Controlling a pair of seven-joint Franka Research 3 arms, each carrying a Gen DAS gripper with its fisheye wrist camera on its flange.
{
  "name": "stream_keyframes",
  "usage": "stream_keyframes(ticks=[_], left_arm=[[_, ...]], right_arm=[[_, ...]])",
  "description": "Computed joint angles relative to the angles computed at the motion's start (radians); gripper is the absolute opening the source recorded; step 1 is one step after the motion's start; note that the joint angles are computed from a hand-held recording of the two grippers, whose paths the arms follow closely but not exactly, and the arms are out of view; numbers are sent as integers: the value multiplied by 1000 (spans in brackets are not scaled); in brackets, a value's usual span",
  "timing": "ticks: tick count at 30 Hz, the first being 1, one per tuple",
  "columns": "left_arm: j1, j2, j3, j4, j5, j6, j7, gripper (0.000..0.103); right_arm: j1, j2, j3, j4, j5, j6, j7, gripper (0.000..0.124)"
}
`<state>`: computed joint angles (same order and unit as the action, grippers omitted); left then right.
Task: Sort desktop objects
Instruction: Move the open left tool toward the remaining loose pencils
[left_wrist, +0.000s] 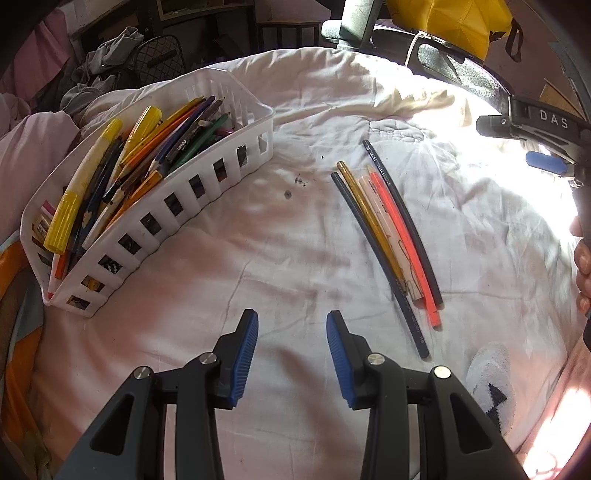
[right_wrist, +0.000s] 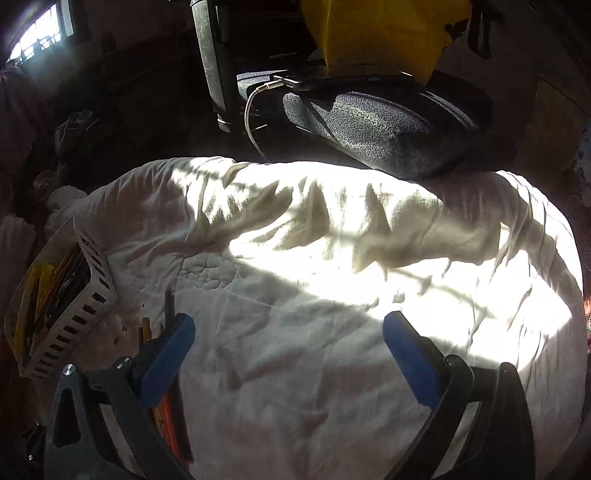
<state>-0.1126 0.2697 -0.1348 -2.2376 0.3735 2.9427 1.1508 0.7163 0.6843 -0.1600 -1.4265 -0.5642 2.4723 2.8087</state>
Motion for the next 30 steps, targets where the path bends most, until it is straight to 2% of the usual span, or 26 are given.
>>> stream_keyframes(ticks=[3, 7, 11, 23, 30], left_arm=[[-4, 0, 4, 1, 11, 2, -5, 39], [0, -1, -2, 0, 5, 1, 0, 39], [5, 1, -6, 1, -4, -2, 7, 39], [7, 4, -10, 0, -16, -4, 19, 39], [34, 18, -39, 5, -70, -1, 70, 39]], right_arm=[[41, 33, -20, 55, -63, -62, -31, 103], [59, 64, -17, 105, -110, -98, -80, 103], [50, 82, -3, 128, -97, -88, -117, 103], [40, 74, -5, 107, -49, -52, -118, 103], [34, 84, 6, 119, -16, -48, -156, 103]])
